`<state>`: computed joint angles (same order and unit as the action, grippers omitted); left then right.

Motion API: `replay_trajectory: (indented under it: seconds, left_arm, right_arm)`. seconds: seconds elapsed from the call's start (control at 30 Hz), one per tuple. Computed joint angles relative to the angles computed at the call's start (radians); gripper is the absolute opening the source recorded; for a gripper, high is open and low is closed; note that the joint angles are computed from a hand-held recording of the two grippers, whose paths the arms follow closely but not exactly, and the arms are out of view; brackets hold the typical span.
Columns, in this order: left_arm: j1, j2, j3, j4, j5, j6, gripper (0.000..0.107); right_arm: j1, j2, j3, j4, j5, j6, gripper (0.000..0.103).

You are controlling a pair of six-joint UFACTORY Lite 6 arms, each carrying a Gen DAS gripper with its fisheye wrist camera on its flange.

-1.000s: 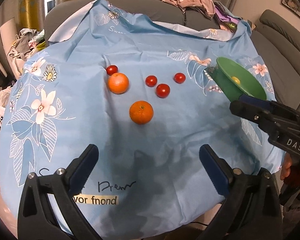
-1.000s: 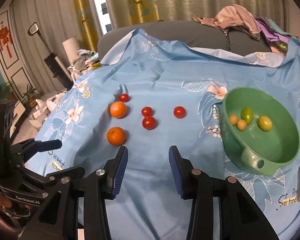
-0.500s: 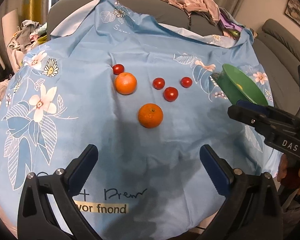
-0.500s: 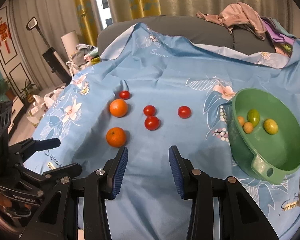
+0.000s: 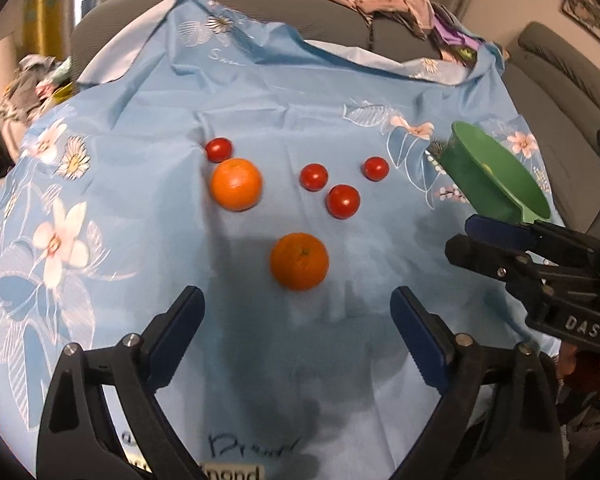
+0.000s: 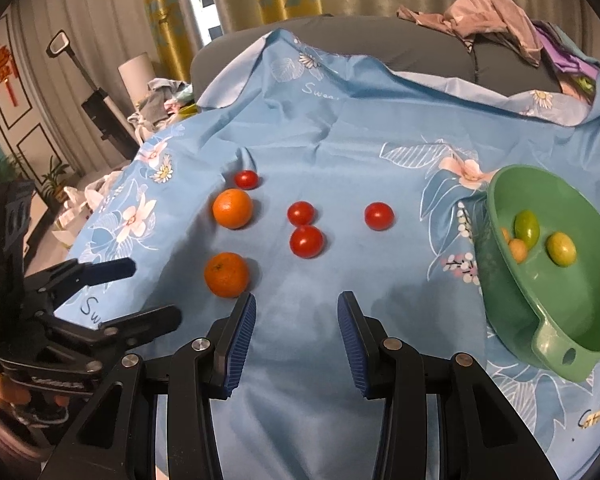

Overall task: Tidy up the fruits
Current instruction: 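Grasp a mandarin with the left gripper while the right gripper grasps the other mandarin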

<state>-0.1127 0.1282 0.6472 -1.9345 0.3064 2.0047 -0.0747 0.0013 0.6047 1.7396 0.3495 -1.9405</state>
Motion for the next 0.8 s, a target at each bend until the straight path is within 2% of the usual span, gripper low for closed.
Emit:
replay_trajectory:
  seconds: [0.17, 0.37, 0.43, 0.5, 0.53, 0.7, 0.8]
  left_arm:
    - [-0.084, 0.127, 0.114, -0.171, -0.096, 0.179, 0.086]
    - [-0.1, 0.254, 0.219, -0.135, -0.138, 0.146, 0.081]
    - [-0.105, 0.279, 0.235, -0.136, -0.14, 0.147, 0.076]
    - [-0.105, 0.3, 0.252, -0.078, -0.141, 0.09, 0.057]
    - [-0.105, 0.307, 0.257, -0.068, -0.14, 0.076, 0.054]
    - [-0.082, 0.327, 0.266, -0.063, -0.113, 0.066, 0.043]
    - [-0.075, 0.331, 0.268, -0.047, -0.097, 0.044, 0.042]
  right_arm:
    - [-0.017, 0.038, 0.024, 0.003, 0.008, -0.007, 0.043]
    - [-0.03, 0.083, 0.056, 0.007, 0.02, -0.015, 0.043]
    - [-0.032, 0.095, 0.066, 0.009, 0.026, -0.016, 0.043]
    - [-0.03, 0.104, 0.073, 0.015, 0.029, -0.022, 0.043]
    - [-0.029, 0.109, 0.075, 0.017, 0.029, -0.024, 0.043]
    - [-0.027, 0.127, 0.084, 0.022, 0.035, -0.027, 0.043]
    - [-0.024, 0.137, 0.091, 0.024, 0.032, -0.029, 0.043]
